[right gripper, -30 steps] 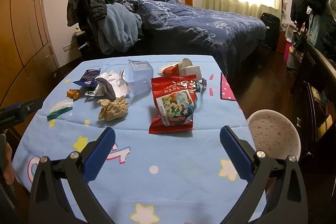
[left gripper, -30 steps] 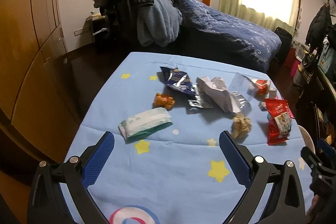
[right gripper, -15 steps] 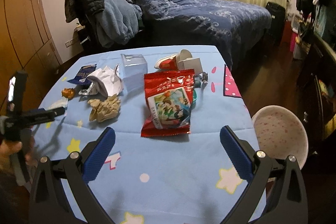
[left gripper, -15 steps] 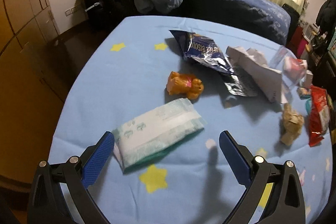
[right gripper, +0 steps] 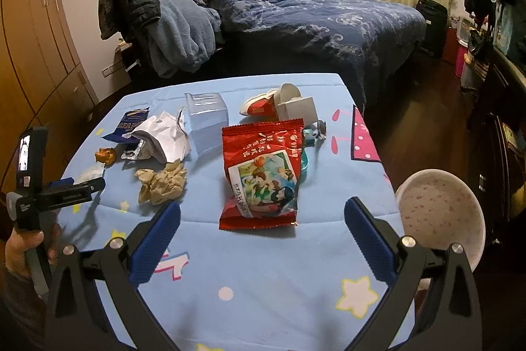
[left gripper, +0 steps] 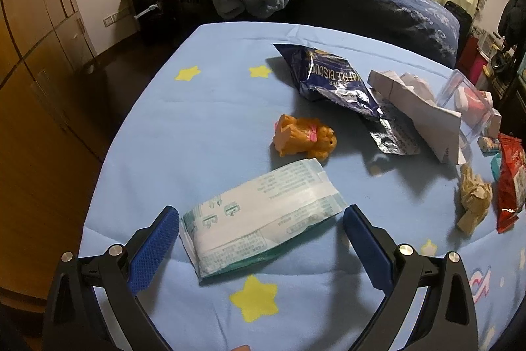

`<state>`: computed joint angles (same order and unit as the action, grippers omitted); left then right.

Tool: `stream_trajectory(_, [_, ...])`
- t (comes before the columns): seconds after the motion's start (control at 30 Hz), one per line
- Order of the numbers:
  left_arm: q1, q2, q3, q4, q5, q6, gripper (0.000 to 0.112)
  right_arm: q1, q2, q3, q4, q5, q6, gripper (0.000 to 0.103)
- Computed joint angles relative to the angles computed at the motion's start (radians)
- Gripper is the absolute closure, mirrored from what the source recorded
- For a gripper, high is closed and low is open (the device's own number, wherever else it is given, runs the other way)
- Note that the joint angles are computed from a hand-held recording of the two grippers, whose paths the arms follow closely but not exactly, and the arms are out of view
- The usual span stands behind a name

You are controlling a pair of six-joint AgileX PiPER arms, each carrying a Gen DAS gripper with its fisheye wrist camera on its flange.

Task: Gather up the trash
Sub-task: 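Grasp the white-green wipe packet with the left tool while the right tool grasps crumpled beige paper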

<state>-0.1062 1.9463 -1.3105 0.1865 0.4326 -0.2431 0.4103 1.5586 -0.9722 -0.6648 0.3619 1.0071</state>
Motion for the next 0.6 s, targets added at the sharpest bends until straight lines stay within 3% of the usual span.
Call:
stream_trajectory(0.13, [0.003, 0.004, -0.003, 0.001, -0.008, -0.004, 0.013, 0.006, 0.007, -0.006, -0.010, 0.008, 0.009, 0.003])
stream_trajectory(0.37, [0.000, -0.040, 0.052, 0.010, -0.053, -0.020, 0.026, 0.000, 0.036, -0.020, -0.041, 0.012, 0.027, 0.003])
stream_trajectory(0.5, [0.013, -0.069, 0.079, -0.053, -0.082, 0.023, 0.035, -0.008, 0.047, -0.041, 0.054, -0.011, -0.079, 0.004])
stream_trajectory(0.53, [0.013, -0.072, 0.084, -0.061, -0.087, 0.029, 0.060, -0.002, 0.047, -0.050, 0.087, -0.019, -0.115, 0.004])
stream_trajectory(0.6, [0.013, -0.076, 0.091, -0.056, -0.097, 0.027, 0.063, 0.019, 0.051, -0.069, 0.121, -0.023, -0.157, 0.004])
